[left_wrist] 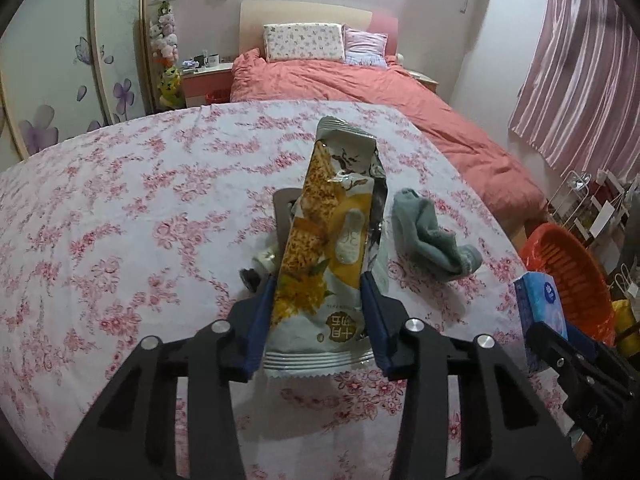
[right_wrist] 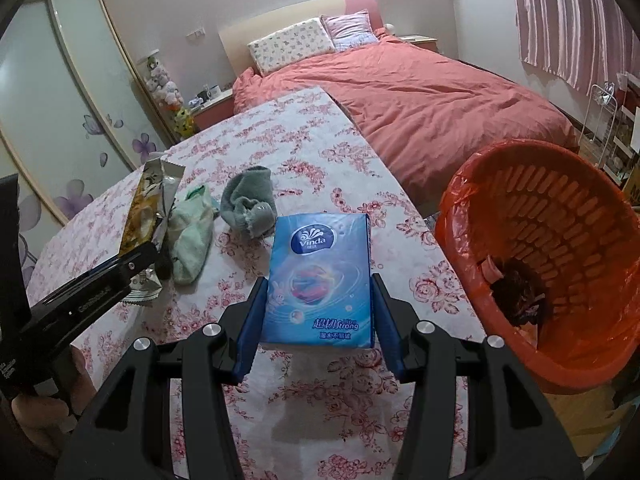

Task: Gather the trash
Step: 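Grasp the yellow snack bag with left tool while right tool grasps blue tissue pack, then carry both items over the orange basket and open both tools to drop them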

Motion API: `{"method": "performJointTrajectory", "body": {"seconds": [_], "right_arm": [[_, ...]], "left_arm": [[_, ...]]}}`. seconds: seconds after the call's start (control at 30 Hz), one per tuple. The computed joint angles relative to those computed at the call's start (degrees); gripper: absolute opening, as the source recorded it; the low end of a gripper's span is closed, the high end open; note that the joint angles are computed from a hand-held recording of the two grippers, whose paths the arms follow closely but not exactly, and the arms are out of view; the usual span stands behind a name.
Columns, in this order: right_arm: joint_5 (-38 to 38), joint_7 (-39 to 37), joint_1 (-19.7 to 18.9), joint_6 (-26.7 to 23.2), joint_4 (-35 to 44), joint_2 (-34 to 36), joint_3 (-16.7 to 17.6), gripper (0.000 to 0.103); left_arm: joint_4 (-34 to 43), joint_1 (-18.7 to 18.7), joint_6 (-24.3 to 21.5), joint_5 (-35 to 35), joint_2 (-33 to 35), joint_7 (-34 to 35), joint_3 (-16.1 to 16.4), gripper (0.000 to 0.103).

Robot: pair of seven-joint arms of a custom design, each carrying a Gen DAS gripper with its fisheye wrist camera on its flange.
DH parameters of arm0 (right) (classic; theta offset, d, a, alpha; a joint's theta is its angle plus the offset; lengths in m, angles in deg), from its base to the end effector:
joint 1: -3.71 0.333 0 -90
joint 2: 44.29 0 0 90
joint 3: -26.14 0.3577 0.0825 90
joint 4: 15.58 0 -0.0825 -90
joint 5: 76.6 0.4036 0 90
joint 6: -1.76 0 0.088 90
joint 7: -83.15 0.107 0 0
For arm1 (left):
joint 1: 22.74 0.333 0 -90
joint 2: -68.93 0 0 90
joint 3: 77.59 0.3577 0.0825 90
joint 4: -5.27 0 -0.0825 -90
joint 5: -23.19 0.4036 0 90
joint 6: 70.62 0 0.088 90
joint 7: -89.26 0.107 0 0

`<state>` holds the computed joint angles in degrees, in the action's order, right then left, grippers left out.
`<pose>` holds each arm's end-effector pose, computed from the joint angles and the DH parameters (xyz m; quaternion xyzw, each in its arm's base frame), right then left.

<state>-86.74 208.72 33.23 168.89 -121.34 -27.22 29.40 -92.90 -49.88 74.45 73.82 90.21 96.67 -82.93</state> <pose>0.5890 0.3872 0.4858 -0.6858 0.6214 -0.1134 0.3614 0.6093 -0.3878 0.4492 -0.7383 0.5669 -0.2657 0.2507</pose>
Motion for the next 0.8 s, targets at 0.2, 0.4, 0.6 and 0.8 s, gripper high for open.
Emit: {"method": "performJointTrajectory", "body": {"seconds": [0.2, 0.4, 0.6, 0.8], "right_arm": [[-1.63, 1.84, 0.83, 2.56, -0.79, -1.29, -1.37, 0.051], [-7.22, 7.89, 3.18, 5.98, -1.96, -3.07, -5.35, 0.051], [-19.66, 21.23, 7.46, 8.08, -3.24, -4.90, -12.65, 0.051], [-37.60, 41.13, 11.19, 7.09, -3.82, -6.67, -20.00, 0.051]], "left_arm": [[-0.67, -0.21, -0.51, 2.22, -2.33, -1.06, -0.21, 0.043], [0.65, -0.39, -0.21, 4.77, -3.61, -1.33, -1.34, 0.043], [4.74, -0.64, 1.04, 2.79, -1.75, 2.47, -2.17, 0.043], [11.05, -1.59, 3.46, -1.61, 2.37, 10.52, -2.18, 0.043]]}}
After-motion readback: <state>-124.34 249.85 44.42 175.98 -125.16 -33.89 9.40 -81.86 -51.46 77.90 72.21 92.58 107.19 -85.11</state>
